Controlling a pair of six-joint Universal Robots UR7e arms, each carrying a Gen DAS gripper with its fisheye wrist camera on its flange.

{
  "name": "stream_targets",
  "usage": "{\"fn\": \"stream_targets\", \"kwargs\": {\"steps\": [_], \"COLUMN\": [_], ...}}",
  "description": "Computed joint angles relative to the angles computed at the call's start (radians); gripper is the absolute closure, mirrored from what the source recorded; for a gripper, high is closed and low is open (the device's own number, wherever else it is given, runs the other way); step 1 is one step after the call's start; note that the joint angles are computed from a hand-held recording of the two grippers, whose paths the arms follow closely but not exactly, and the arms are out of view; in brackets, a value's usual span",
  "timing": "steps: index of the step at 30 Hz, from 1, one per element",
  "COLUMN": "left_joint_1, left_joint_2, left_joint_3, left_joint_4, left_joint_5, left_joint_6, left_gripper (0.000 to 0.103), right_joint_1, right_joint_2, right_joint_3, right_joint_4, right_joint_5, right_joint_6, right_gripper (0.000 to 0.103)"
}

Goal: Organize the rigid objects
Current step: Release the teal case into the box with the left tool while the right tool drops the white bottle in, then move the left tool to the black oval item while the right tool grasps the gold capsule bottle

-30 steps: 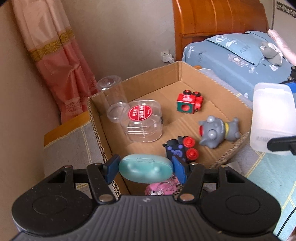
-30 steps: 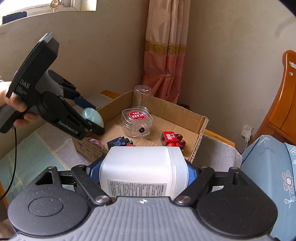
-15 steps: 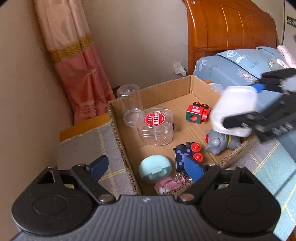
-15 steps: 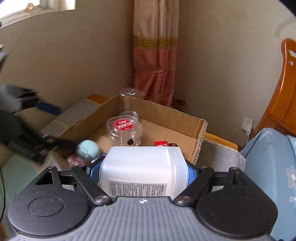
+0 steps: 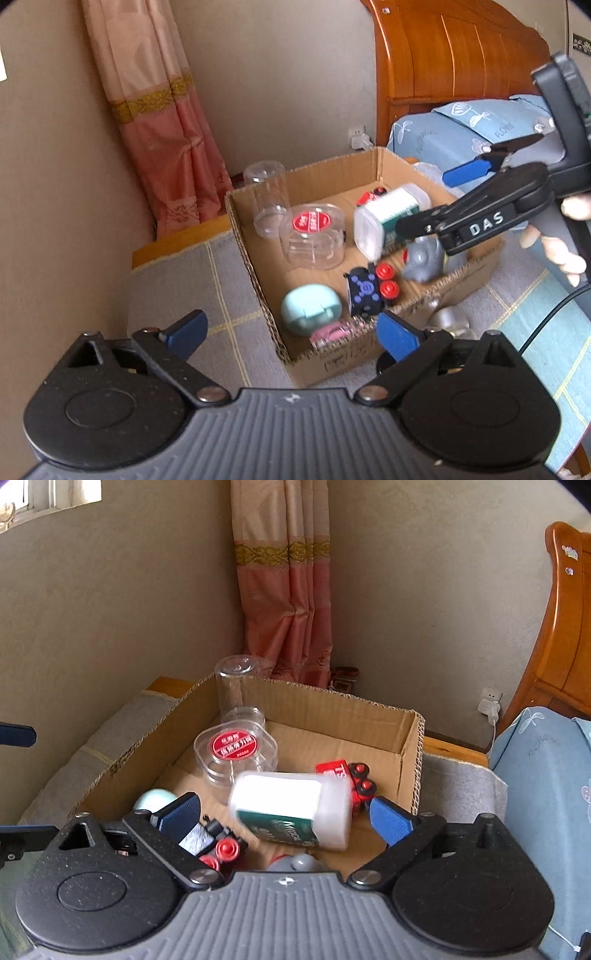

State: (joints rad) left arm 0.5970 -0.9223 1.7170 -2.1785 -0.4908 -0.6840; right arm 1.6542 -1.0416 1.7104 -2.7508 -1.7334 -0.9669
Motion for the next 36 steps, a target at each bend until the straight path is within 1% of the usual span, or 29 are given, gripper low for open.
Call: {"fn": "stream_targets", "kwargs": {"steps": [6,9,14,17,21,23,25,30,34,36], "left_joint_1": [-0.02,-0.04,-0.065,-0.083,-0.108,-0.116,-0.122,-0.125,-0.12,-0.117], "left_joint_2": [-0.007,-0.011,-0.014,-0.01,0.004,0.011,0.011,0.0,0.001,0.002], "left_joint_3": [0.006,0.017,0.037,0.047,0.055,0.055,0.064,0.107,0.116,0.122], "left_joint_4": [0.047,0.085,0.109,0.164,0.279,0.339,0.365,0.301,0.296,0.281], "left_joint_5": [-0.021,-0.011,-0.01,0.01,0.066,0.081,0.083,0.079,0.066,0.061], "left_joint_6": [-0.082,-0.153,-0.252,-0.326,-0.448,-0.513,-0.572,-0.618,-0.659,-0.672], "left_gripper": [0.005,0.005,0.005,0.005,0.005,0.004,0.003,0.002,0.002,0.002], "right_joint_1": [0.001,-0.002,-0.019,-0.038,-0.064,-0.075,-0.084,-0.104,-0.112,-0.114], "right_joint_2": [-0.05,-0.081,-0.135,-0.17,-0.202,-0.206,-0.208,-0.219,-0.212,-0.201], "right_joint_3": [0.042,0.074,0.143,0.188,0.236,0.258,0.287,0.362,0.413,0.437], "right_joint_4": [-0.002,-0.008,-0.028,-0.028,-0.028,-0.045,-0.081,-0.13,-0.185,-0.232], "right_joint_5": [0.004,0.008,0.017,0.028,0.044,0.042,0.037,0.035,0.027,0.013], "right_joint_6": [0.002,0.001,0.018,0.025,0.029,0.036,0.032,0.01,0.019,0.017], "right_gripper": [0.0,0.0,0.0,0.0,0.0,0.0,0.0,0.0,0.0,0.0]}}
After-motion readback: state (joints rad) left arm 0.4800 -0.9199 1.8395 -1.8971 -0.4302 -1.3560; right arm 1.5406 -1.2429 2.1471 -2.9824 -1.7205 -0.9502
